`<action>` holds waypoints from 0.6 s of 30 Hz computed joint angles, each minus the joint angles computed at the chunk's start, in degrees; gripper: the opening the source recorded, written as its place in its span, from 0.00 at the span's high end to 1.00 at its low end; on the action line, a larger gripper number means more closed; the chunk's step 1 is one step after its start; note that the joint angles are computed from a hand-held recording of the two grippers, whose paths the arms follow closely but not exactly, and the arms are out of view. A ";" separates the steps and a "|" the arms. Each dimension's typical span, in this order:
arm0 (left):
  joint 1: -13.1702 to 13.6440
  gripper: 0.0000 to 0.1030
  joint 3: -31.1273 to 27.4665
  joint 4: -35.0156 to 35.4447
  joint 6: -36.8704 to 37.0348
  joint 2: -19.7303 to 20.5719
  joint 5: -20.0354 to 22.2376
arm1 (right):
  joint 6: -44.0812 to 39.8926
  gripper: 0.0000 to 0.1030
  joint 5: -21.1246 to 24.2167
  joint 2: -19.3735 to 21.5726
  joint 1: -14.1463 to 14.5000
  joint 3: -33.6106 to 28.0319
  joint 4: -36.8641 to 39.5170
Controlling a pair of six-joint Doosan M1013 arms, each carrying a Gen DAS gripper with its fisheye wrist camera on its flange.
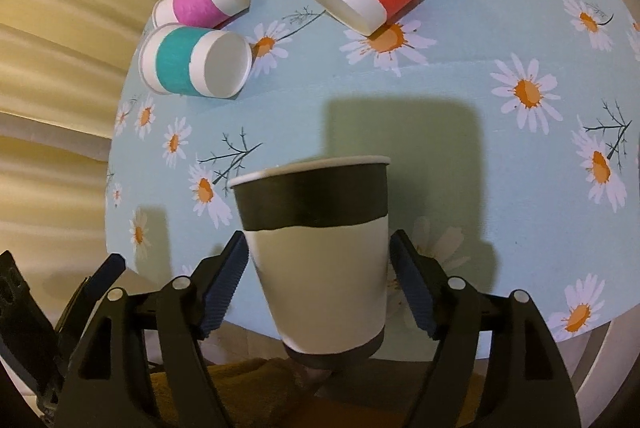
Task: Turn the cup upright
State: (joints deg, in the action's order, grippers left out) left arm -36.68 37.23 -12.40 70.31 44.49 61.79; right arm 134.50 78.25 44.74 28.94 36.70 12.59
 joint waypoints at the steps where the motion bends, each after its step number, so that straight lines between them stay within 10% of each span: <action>1: -0.04 0.06 -0.14 0.10 0.00 0.05 0.04 | -0.07 0.29 -0.12 -0.21 -0.01 0.00 -0.35; 11: -0.40 0.06 -3.46 0.36 0.64 1.34 1.97 | -2.06 0.28 -3.31 -5.59 0.34 4.24 -5.09; 18: -0.59 0.06 -14.57 -1.06 -1.86 6.98 10.89 | -2.75 0.28 -6.50 -12.12 2.57 11.60 -16.34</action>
State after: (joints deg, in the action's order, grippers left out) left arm -37.27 22.66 -13.46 68.45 51.47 72.68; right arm 131.75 71.75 32.62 31.51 48.29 -3.75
